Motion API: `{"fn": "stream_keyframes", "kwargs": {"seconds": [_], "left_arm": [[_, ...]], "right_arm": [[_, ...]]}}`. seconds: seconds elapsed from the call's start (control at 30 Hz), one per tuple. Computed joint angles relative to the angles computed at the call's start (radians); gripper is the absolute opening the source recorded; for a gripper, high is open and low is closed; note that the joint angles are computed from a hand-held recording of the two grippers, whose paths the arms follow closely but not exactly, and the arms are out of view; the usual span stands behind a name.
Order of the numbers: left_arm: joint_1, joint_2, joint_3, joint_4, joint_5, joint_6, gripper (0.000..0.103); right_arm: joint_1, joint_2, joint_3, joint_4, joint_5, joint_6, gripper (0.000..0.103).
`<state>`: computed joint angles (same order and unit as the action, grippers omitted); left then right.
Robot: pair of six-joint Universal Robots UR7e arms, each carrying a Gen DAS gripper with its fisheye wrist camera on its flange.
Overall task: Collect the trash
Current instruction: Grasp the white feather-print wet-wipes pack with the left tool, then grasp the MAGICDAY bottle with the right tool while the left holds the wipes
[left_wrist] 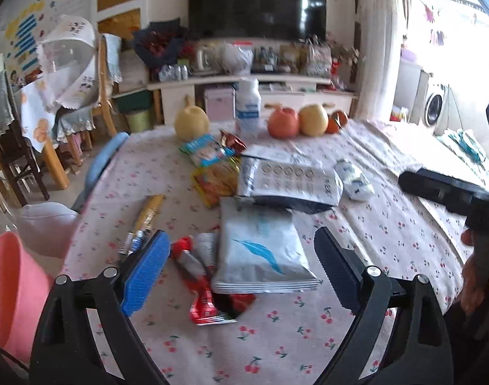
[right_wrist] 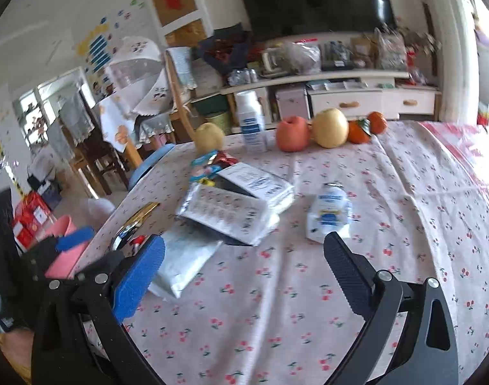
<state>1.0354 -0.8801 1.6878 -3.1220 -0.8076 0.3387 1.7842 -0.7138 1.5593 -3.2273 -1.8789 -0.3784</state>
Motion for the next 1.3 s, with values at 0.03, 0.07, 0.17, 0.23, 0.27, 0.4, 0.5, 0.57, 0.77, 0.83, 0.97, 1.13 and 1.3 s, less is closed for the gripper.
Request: {"fn": "stream_keyframes", "kwargs": {"seconds": [0.03,0.07,0.17,0.23,0.27,0.4,0.5,0.57,0.77,0.83,0.97,1.13,1.3], "left_arm": [[0.000,0.008,-0.009,0.018,-0.002,-0.007,0.092],[0.001,0.013,-0.017,0.031,-0.004,-0.014,0.092],[0.002,0.034,-0.042,0.080,0.004,-0.040,0.092],[0.004,0.051,-0.064,0.120,0.007,-0.056,0.092],[0.004,0.057,-0.073,0.136,0.008,-0.062,0.092],[0.010,0.086,-0.114,0.208,0.022,-0.090,0.092],[0.016,0.104,-0.148,0.273,0.041,-0.112,0.092],[0.023,0.115,-0.173,0.314,0.052,-0.130,0.092],[0.038,0.136,-0.225,0.382,0.052,-0.167,0.092],[0.041,0.143,-0.240,0.403,0.051,-0.174,0.092],[0.043,0.162,-0.268,0.435,0.069,-0.179,0.092],[0.050,0.182,-0.307,0.483,0.075,-0.203,0.092],[0.055,0.195,-0.333,0.505,0.066,-0.215,0.092]], "right_arm": [[-0.008,-0.007,-0.001,0.002,0.000,0.006,0.098],[-0.013,-0.011,-0.003,0.002,-0.006,0.012,0.098],[-0.027,-0.022,-0.011,0.009,-0.012,0.032,0.098],[-0.035,-0.029,-0.017,0.024,-0.005,0.050,0.098],[-0.039,-0.032,-0.018,0.029,-0.001,0.052,0.098],[-0.041,-0.026,-0.039,0.018,-0.045,0.015,0.098],[-0.045,-0.016,-0.062,0.031,-0.066,0.001,0.098],[-0.051,-0.013,-0.075,0.053,-0.058,0.000,0.098],[-0.064,0.029,-0.156,0.132,-0.094,0.015,0.098],[-0.072,0.046,-0.191,0.169,-0.096,0.034,0.098],[-0.080,0.081,-0.254,0.239,-0.101,0.069,0.098],[-0.082,0.126,-0.324,0.294,-0.141,0.064,0.098],[-0.088,0.150,-0.372,0.339,-0.146,0.078,0.098]]}}
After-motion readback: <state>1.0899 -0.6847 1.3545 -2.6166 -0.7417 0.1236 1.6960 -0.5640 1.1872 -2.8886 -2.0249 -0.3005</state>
